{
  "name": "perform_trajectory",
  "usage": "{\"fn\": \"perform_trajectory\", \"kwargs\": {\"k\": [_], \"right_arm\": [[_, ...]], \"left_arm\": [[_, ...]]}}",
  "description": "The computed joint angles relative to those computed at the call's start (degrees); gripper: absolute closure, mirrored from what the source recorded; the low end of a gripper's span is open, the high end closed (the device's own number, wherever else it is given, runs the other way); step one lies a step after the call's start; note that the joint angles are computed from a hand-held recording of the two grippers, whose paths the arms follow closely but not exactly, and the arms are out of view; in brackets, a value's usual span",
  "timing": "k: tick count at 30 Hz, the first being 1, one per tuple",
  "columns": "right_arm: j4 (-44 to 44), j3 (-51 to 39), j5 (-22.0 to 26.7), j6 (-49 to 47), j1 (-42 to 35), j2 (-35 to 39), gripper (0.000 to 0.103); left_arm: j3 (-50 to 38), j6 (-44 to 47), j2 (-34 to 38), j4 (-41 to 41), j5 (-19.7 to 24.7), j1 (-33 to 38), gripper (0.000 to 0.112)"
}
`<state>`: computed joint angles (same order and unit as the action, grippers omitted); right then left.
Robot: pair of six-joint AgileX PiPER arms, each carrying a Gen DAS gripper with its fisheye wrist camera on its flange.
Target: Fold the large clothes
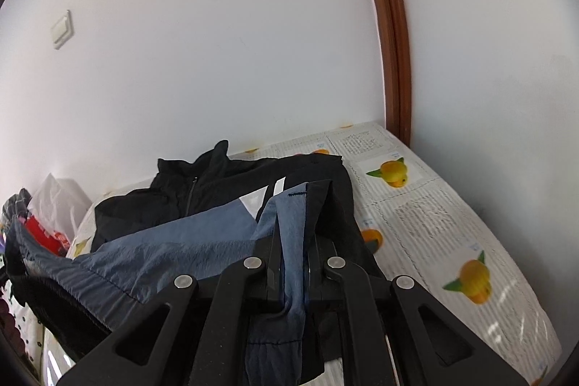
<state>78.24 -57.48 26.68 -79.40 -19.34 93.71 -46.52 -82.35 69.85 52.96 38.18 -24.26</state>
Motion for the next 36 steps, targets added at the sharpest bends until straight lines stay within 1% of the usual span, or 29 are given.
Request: {"fn": "perform_trajectory", "kwargs": {"k": [1,3,5,6,8,9,10,11,12,13,15,19,23,25,29,32,33,36], "right_arm": [[-0.87,-1.05,-0.60,1.01,0.64,1.01,0.096],[-5.25,-4.80,-2.49,6.17,2.82,4.09,0.095],[-8.99,-8.01,-3.23,10.61,4.33,6.77,0.094],[-11.23,-9.66,-3.60,13.23,5.01,8.09,0.092],[-16.91,-13.59,-3.82,19.76,6.41,11.22,0.085],[-18.43,-15.07,-3.58,21.58,6.76,12.40,0.076],[-19.59,-16.54,-3.21,23.07,7.06,13.61,0.063],[-20.24,-17.93,-3.06,24.09,7.37,14.75,0.056],[-19.62,-18.31,-3.60,23.72,7.55,15.12,0.047],[-18.14,-18.12,-4.89,22.42,7.76,15.14,0.046],[-17.82,-18.27,-5.95,21.75,8.02,15.16,0.044],[-17.37,-17.31,-5.51,19.43,7.45,14.73,0.043],[-15.52,-12.99,-7.19,14.13,6.39,13.61,0.042],[-13.68,-10.67,-7.62,10.54,5.21,13.38,0.041],[-14.13,-7.12,-7.32,7.49,1.81,14.00,0.041],[-13.48,-4.50,-7.57,3.74,-0.74,14.59,0.041],[-12.45,-3.60,-7.72,1.84,-1.53,14.69,0.041],[-7.58,-1.14,-7.60,-4.69,-3.23,14.87,0.039]], "left_arm": [[-0.57,1.18,1.24,-1.03,-1.61,1.57,0.104],[-2.35,4.58,4.26,-3.95,-4.89,4.97,0.104],[-3.50,7.51,6.49,-6.45,-7.62,7.74,0.102],[-4.19,9.93,7.73,-8.60,-9.51,9.31,0.100],[-5.78,13.32,10.14,-11.39,-11.01,11.00,0.096],[-6.57,13.38,11.41,-11.31,-11.11,11.38,0.092],[-7.02,13.50,12.07,-11.26,-11.27,11.71,0.083],[-7.33,13.58,12.49,-11.14,-11.56,12.00,0.077],[-7.36,12.85,12.65,-10.29,-11.94,12.08,0.064],[-7.24,11.78,12.59,-8.96,-12.34,12.10,0.057],[-6.86,9.40,12.14,-5.82,-12.06,11.48,0.057],[-5.81,10.65,11.11,-6.21,-12.03,11.40,0.056],[-3.31,9.35,9.85,-4.99,-11.04,10.96,0.055],[-1.41,9.64,8.91,-5.49,-11.04,11.10,0.055],[3.68,10.63,5.93,-7.82,-12.04,12.13,0.055],[8.15,5.32,4.05,-2.67,-10.03,11.20,0.055],[9.25,5.08,3.77,-2.61,-10.19,11.58,0.055],[13.41,8.61,3.03,-6.32,-13.78,15.07,0.055]]}}
